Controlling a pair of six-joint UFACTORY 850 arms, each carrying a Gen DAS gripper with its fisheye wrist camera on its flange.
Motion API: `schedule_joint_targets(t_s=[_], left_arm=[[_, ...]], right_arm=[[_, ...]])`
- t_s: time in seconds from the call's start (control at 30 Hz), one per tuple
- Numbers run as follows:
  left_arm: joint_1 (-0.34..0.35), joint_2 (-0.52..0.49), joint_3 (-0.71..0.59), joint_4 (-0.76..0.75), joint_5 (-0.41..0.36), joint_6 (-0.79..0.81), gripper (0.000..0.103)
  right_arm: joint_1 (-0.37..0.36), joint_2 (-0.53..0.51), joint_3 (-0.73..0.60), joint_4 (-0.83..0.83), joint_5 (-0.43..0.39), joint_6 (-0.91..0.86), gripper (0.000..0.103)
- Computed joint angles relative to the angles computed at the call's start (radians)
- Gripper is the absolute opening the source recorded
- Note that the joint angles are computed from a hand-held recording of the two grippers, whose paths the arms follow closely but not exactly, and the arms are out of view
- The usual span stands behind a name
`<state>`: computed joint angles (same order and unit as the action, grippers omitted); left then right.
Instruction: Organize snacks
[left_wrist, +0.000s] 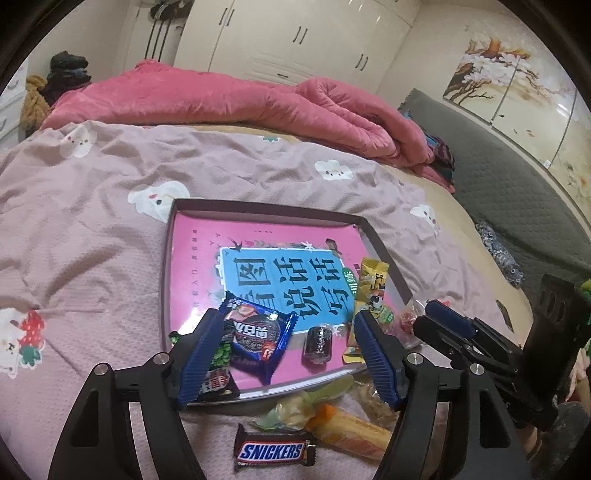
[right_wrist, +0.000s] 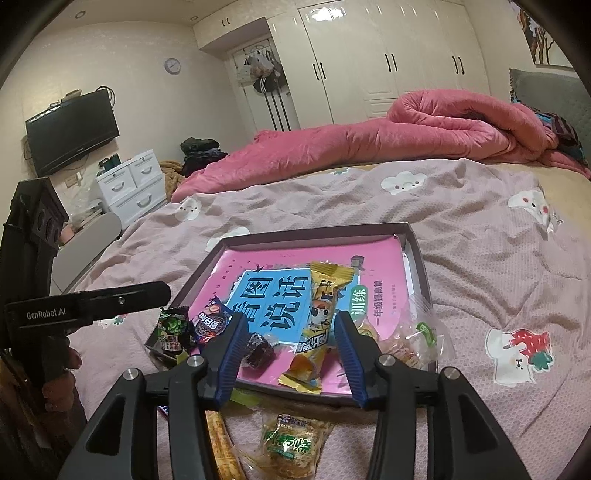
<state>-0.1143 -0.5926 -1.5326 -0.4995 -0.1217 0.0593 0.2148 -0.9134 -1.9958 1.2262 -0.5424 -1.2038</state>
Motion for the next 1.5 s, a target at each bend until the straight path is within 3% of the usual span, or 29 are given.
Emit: schedule_joint_targets(t_s=[0.73, 0.87, 1.0, 1.5], left_arm=[[-0.013, 0.055, 0.06, 0.311, 0.018, -0.296, 0.075], [-0.015, 0.058, 0.063, 0.463, -0.011, -0.457, 0.075], [-0.015, 0.057, 0.067, 0.521, -0.046, -0.525, 0.075], [-0.011, 0.063, 0.097, 0.461, -0.122, -0.478, 0.075]], right_arm=[[-0.012, 0.074, 0.1, 0.108, -0.009, -0.14, 0.049], [-0.011, 0.08, 0.104, 0.091, -0.031, -0.142, 0.05], [-0.005, 0.092, 0.122, 0.081, -0.043, -0.169, 0.052], [0.009, 0.117, 0.158, 0.031, -0.094, -0.2, 0.053]])
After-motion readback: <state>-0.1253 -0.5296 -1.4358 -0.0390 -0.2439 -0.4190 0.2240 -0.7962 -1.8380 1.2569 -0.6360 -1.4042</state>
